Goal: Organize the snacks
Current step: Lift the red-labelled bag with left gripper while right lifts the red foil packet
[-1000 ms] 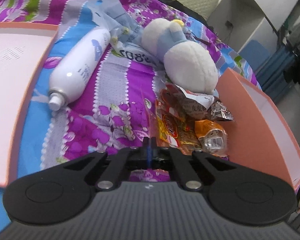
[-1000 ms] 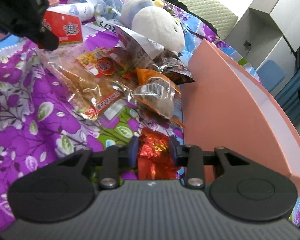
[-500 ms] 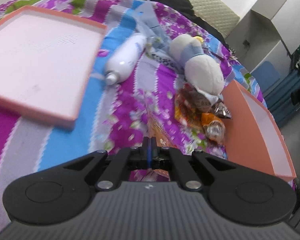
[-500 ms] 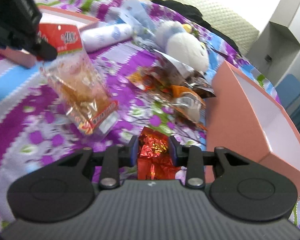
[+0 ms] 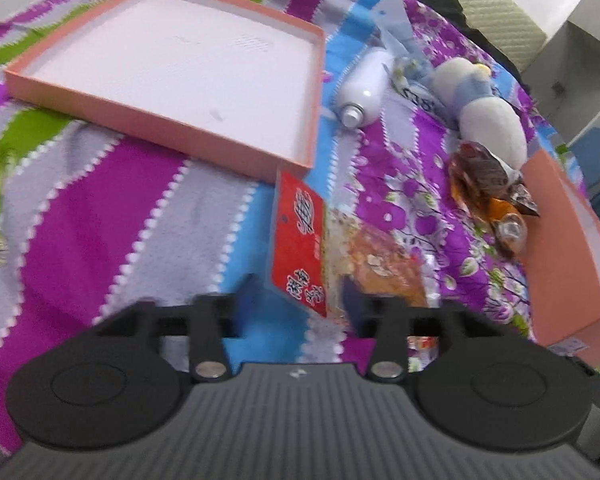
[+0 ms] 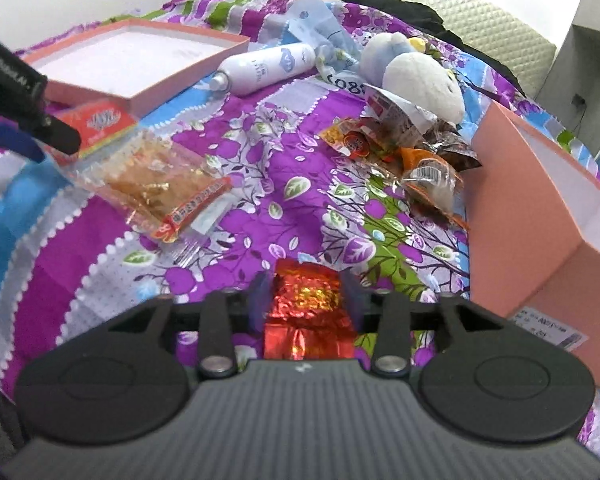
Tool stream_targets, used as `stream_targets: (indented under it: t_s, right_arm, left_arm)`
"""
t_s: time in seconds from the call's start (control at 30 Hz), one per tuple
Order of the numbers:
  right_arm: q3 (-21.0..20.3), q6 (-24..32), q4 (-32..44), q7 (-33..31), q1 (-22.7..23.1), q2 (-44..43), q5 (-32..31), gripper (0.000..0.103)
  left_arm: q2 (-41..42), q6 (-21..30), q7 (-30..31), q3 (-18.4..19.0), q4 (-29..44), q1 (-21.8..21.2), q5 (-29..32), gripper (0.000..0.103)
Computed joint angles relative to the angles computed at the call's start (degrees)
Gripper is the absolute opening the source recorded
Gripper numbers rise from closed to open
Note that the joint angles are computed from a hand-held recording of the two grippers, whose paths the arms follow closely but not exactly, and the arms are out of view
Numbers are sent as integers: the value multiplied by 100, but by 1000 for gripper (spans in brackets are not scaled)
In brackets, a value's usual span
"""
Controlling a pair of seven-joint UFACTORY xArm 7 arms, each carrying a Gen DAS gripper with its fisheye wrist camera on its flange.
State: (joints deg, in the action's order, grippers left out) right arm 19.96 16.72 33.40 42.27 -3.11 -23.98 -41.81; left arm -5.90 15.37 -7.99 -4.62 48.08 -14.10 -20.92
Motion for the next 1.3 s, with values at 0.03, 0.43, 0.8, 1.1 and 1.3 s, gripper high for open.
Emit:
stream_targets:
  t_s: [0.03, 0.43, 0.8, 1.1, 1.3]
  right_arm:
    - [-55, -109, -79, 39, 9, -82, 29, 62]
    - [-541, -711, -547, -597, 204, -357, 1427, 71]
    - [-656, -1042, -740, -1416, 253, -337, 2349, 70]
    - [-804, -1249, -804, -1880, 425, -163, 2904, 67]
    - [-805, -1306, -835, -2027, 413, -130, 3037, 59]
  left_arm:
    - [-93, -50, -221, -57, -87, 70, 275, 68]
    - [-9, 146, 98, -325, 366, -253, 1086, 76]
    - [-211, 521, -1771, -549, 652, -28, 3398, 78]
    - [574, 453, -696, -480, 1073, -356, 2438, 79]
    - [1276, 633, -841, -446, 1564, -550, 2943, 79]
